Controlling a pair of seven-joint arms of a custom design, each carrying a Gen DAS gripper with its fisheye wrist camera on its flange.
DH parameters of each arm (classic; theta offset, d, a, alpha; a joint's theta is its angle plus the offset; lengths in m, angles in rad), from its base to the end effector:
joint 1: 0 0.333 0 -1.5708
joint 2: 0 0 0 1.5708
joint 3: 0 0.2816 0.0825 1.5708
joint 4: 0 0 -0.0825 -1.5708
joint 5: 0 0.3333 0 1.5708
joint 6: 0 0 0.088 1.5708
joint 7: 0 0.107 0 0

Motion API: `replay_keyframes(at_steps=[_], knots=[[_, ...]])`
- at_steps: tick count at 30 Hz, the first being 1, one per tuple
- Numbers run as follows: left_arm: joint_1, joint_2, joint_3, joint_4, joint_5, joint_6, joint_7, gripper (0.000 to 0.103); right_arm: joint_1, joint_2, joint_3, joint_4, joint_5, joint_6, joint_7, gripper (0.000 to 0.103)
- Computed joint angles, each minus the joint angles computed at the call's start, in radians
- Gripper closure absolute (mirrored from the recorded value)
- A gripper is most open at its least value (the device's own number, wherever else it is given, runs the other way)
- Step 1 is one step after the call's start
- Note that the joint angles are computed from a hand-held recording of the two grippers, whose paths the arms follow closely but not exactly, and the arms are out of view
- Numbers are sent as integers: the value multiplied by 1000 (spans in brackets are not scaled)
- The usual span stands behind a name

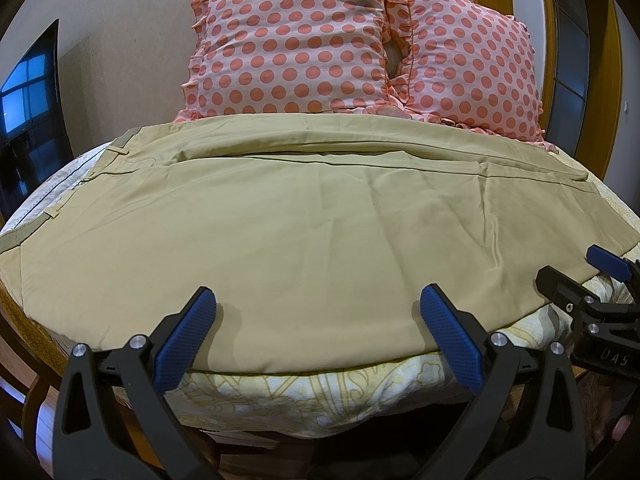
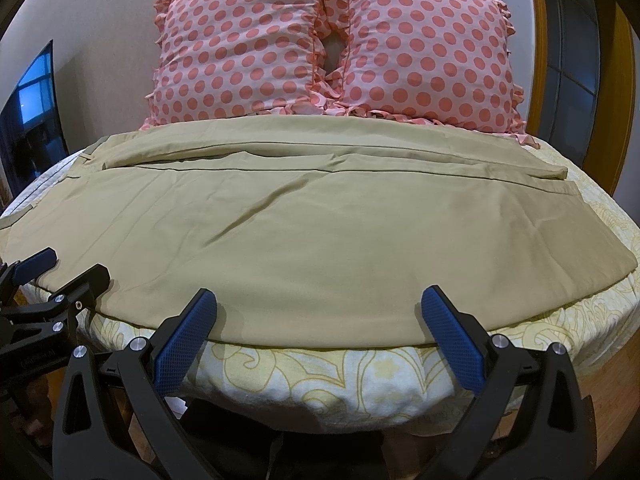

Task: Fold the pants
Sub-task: 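Reach the right tool to the pants hem and close on it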

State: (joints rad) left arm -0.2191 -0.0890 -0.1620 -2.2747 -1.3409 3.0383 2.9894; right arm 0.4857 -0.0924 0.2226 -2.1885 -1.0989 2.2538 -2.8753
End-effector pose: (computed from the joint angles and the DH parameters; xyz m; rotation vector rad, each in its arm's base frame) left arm 0.4742 -0.1111 0.4440 -1.2324 2.1187 -1.0532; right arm 0.3924 0.3064 0.4457 -1.2878 2.0583 -0.9683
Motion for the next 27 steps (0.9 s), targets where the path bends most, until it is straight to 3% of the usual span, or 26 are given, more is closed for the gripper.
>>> replay_keyframes(at_steps=[2,4,7,10,14,16,18,23,27], knots=[[14,-8,-1,-10,115,-24,-107,2,-24,-68,-27,-59,-24,109,18,1],[10,-20,3,-3,135,-19,-123,2,-56,-130,-26,-87,-54,104,30,1],[-18,-23,14,38,17,28,-4,2,-130,-207,-57,-96,-43,91,-56,1],[-26,15,0,106,0,87,1,2,-229,-210,-127,-55,1,119,-145,1],[-13,81,-26,157,187,131,-197,2,-360,-72,-203,99,109,92,-250,2],[-2,113,-28,172,358,129,-366,2,-414,32,-248,204,202,77,-317,14],[12,139,-38,196,415,116,-423,2,-447,123,-278,299,278,54,-355,30],[49,179,-61,238,521,70,-523,2,-507,307,-341,480,484,23,-397,36],[76,204,-79,266,564,39,-552,2,-512,382,-364,562,538,-22,-413,37]])
